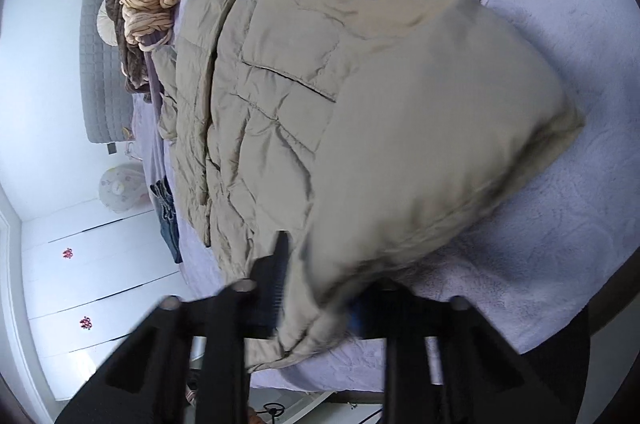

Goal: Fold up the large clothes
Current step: 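Grasp the jacket hem with both grippers and lift it toward the collar, then lay the lifted hem over the collar and open both grippers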

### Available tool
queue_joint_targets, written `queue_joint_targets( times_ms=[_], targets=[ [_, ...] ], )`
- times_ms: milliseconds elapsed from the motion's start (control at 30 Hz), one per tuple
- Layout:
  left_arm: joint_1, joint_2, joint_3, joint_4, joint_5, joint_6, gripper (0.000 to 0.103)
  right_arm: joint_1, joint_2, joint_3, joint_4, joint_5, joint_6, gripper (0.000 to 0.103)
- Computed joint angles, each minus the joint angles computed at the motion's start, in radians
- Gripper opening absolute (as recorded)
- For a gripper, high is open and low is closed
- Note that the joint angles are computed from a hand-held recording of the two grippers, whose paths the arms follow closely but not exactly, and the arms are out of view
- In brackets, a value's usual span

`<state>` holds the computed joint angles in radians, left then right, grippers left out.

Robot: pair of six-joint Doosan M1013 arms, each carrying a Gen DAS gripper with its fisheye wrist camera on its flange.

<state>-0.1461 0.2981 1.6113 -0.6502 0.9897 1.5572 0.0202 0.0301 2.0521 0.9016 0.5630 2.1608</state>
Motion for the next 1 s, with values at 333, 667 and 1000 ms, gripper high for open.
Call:
queue_joint_targets(
  times_ms=[333, 667, 1000],
  targets=[
    [-0.034, 0.006, -0.119, 0.102, -0.091, -0.023, 0.012, -0.025, 0.051, -0.194, -0.217, 0.120, -0.125, 0.008],
    [-0.088, 0.160, -0.426, 0.279, -0.121, -0.083, 0.012, -0.078, 0.220, -0.519, -0.320, 0.238, -0.354, 0.007],
    [-0.122, 0.442, -0.772, 0.485, -0.060, -0.228, 0.012, -0.090, 0.504, -0.868, -0.454, 0.338, -0.336, 0.007]
  ],
)
